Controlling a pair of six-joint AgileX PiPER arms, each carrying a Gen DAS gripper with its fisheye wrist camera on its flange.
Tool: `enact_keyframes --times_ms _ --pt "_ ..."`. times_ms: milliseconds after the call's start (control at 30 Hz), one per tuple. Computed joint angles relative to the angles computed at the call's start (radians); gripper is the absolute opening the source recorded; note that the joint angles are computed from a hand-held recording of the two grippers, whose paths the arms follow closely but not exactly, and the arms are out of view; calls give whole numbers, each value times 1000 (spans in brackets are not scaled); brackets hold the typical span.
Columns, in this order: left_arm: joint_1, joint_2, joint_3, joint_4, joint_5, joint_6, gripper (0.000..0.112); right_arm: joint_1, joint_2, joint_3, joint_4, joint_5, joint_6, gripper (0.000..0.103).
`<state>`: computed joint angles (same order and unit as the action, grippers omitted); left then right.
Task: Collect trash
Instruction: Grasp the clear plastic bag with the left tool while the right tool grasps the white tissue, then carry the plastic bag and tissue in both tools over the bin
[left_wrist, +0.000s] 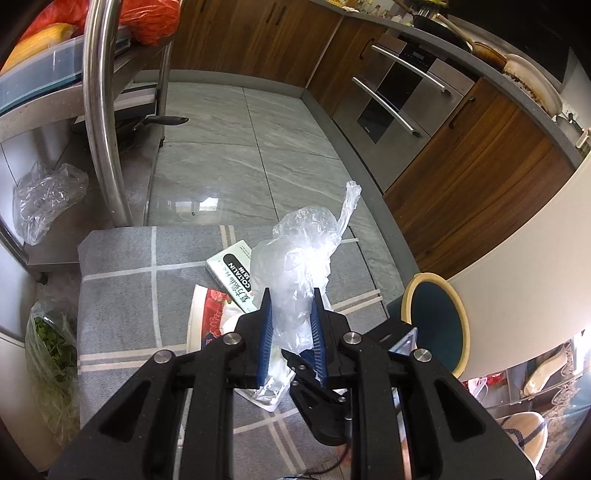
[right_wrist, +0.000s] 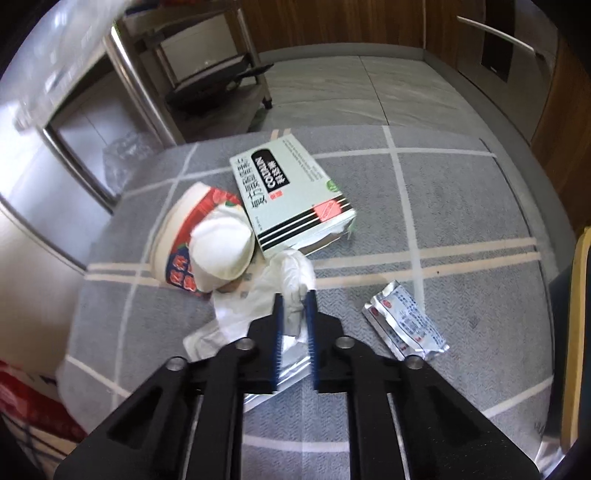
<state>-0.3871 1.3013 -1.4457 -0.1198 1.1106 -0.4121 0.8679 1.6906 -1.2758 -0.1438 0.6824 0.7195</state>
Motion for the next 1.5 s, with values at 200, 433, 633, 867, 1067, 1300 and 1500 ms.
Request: enact_keyframes --times_ms 200,433,633,867,1067,1300,1500 --pt "-27 12 -26 15 -1 -21 18 -39 -120 53 61 -7 -41 8" --pt "-76 38 -42 30 -8 -42 18 -84 -281 102 41 70 -49 8" --pt "-148 78 -78 56 -15 -76 18 -148 -441 161 25 157 -72 8" --pt "-272 163 -159 106 -10 -136 18 -266 -609 208 56 228 -148 8" --pt "-360 263 -260 140 6 -179 18 -461 -735 254 176 252 -296 8" --pt "-448 403 -414 157 41 -204 18 -757 -829 285 365 315 -542 8" --pt "-511 542 -590 161 94 -207 18 -1121 -866 305 595 423 -852 8"
